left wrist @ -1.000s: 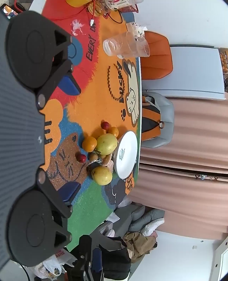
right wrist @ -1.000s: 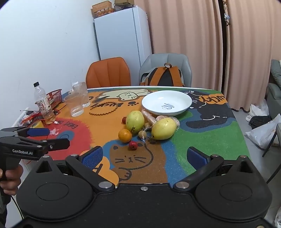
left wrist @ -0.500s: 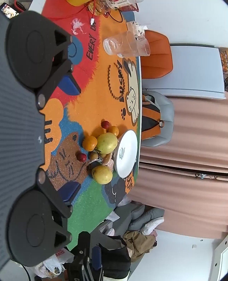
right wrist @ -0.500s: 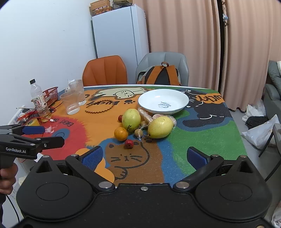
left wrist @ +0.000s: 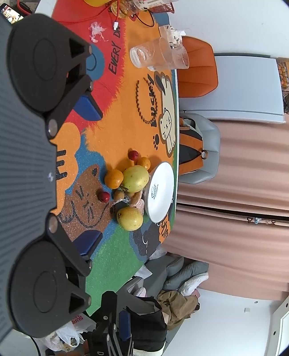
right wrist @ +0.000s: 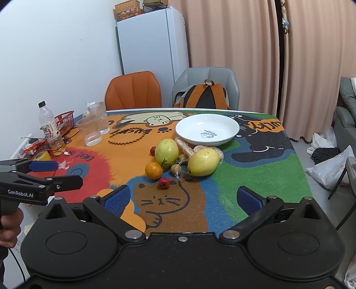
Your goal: Organize fruits
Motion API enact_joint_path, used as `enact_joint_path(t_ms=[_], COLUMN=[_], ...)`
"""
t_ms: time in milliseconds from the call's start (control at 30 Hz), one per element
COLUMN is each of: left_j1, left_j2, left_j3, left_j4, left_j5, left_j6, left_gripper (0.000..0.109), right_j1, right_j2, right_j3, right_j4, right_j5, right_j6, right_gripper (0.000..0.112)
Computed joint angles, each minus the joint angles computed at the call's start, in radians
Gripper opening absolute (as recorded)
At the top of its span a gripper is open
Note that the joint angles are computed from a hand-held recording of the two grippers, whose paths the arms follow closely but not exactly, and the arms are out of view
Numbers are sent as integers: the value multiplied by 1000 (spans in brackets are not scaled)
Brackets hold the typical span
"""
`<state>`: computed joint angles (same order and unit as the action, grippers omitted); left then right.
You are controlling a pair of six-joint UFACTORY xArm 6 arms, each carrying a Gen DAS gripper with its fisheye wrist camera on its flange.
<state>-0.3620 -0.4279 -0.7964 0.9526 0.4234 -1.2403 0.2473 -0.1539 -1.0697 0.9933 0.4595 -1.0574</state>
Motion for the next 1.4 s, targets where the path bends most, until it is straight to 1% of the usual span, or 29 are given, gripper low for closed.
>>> enact_joint_path(t_ms=[300, 333, 967, 1400], left_j1=[-3, 0, 7, 8], left_j2=[17, 2, 0, -3], left_j3=[-15, 0, 7, 8], left_j4=[2, 1, 7, 22], left_j5=[1, -2, -16, -10], left_j6=[-3, 1, -2, -22], left_gripper=[103, 103, 103, 103], right_j1=[2, 2, 0, 5], right_j2=[0, 0, 0, 0], right_j3=[-2, -2, 2, -1], right_j4=[-12, -12, -7, 9], right_j5=[-3, -2, -6, -12], right_j6=[10, 10, -2, -10], right_gripper=[103, 103, 103, 103])
